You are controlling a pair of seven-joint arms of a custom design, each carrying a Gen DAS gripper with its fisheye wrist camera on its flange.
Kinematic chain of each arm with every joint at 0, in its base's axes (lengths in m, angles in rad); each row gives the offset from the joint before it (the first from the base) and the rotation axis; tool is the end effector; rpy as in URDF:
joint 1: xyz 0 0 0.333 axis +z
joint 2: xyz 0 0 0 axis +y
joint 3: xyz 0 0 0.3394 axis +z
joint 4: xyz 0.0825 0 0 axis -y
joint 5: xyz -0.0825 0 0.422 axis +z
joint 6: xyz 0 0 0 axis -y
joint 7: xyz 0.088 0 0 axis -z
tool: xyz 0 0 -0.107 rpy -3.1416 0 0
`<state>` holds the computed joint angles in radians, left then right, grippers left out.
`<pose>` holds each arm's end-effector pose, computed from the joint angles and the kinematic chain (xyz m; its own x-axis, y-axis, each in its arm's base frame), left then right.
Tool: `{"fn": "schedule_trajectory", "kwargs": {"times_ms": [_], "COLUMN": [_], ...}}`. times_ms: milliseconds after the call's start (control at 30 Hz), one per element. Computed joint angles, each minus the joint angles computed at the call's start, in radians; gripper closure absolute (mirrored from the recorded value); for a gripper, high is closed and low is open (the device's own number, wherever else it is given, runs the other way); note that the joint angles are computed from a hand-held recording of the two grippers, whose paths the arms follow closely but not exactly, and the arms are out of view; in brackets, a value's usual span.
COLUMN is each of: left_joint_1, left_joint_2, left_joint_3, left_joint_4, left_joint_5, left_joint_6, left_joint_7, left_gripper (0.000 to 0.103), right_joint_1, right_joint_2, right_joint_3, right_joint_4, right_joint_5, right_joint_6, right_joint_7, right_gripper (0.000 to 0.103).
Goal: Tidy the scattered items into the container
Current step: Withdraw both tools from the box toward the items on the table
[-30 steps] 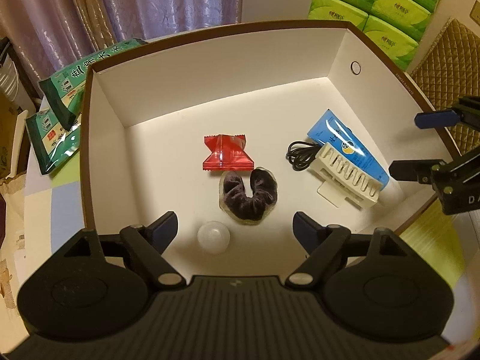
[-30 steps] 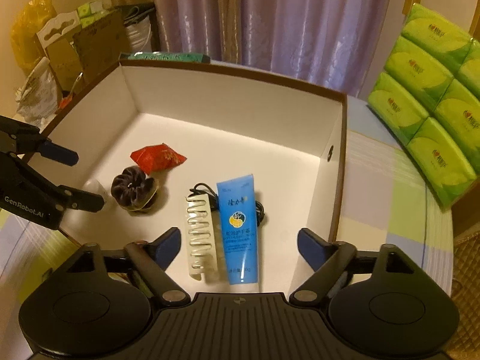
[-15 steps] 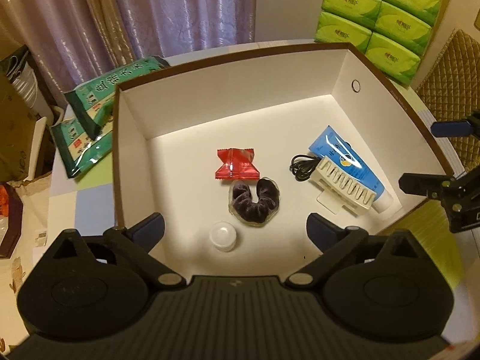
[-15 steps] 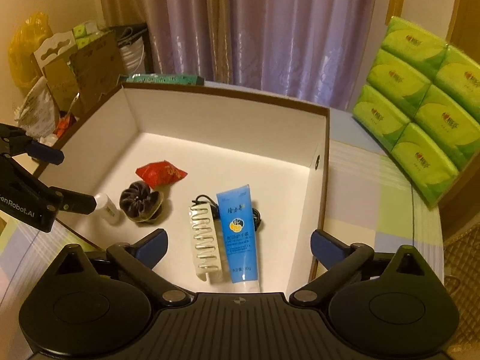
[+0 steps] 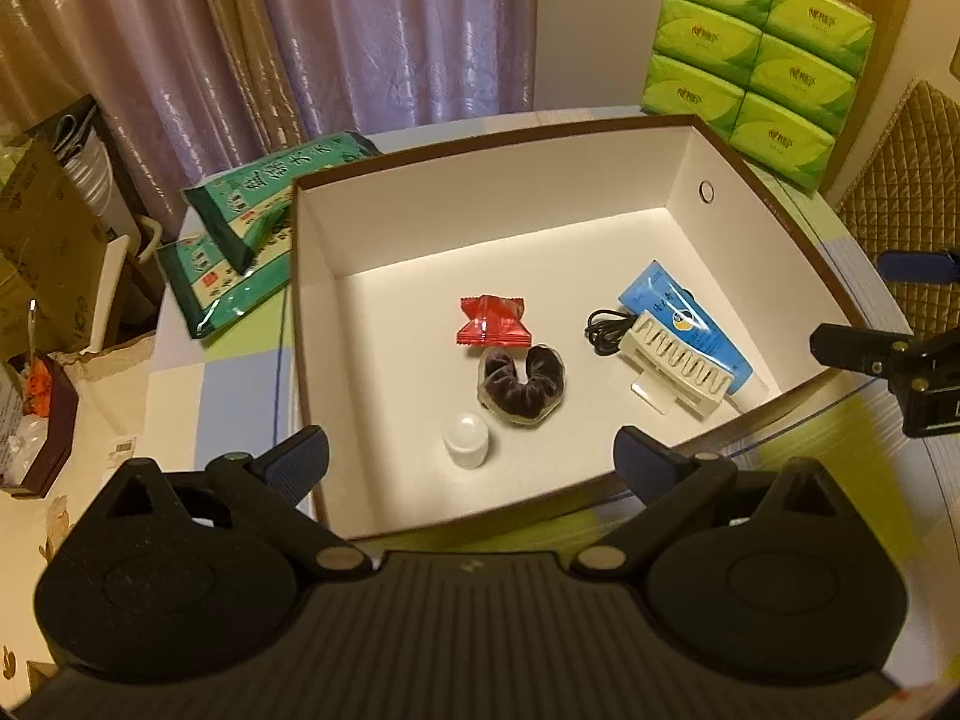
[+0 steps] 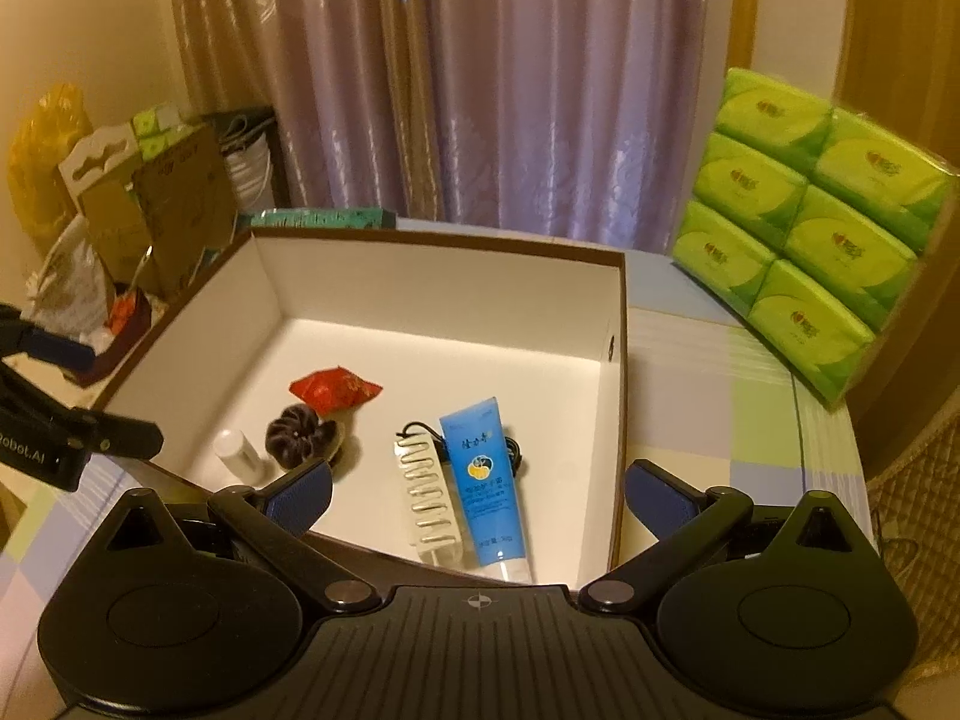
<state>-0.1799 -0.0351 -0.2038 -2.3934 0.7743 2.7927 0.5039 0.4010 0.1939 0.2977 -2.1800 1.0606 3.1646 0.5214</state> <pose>0.4908 -0.2331 0.3643 0.0162 -0.9990 -0.0420 -0.8380 0.0094 -0.5456 0.5154 0.3236 0.3595 0.6213 -0.7820 -0.0502 -0.5753 -0.4117 -0.7068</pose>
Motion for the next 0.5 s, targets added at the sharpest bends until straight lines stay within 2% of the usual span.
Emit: {"fn": "schedule_trajectory", "kwargs": {"times_ms": [133, 333, 400, 500], "left_joint_1": [-0.006, -0.018, -0.017, -0.019], "left_joint_2": [-0.048, -0.128, -0.155, -0.192], "left_joint_3": [-0.006, -0.012, -0.024, -0.037], "left_joint_4": [-0.037, -0.125, -0.152, -0.186], "left_joint_5": [-0.025, -0.097, -0.091, -0.09], "left_joint_6": [-0.013, 0.023, 0.026, 0.027], "left_joint_7": [-0.018, -0.018, -0.046, -0.088], "left_gripper": [0.002, 0.002, 0.002, 0.002], "right_joint_1": [-0.03, -0.004, 0.017, 0.049], "right_joint_2": [-0.037, -0.117, -0.143, -0.184], "right_joint_3": [0.047, 0.031, 0.009, -0.029], "right_joint_4": [-0.015, -0.04, -0.063, -0.111], "right_joint_5": [0.149, 0.511, 0.563, 0.546], "right_joint_6": [0.006, -0.041, -0.058, -0.103], "right_joint_7": [-0.096, -0.36, -0.38, -0.31], "right_gripper": [0.002, 0.002, 0.002, 0.002]}}
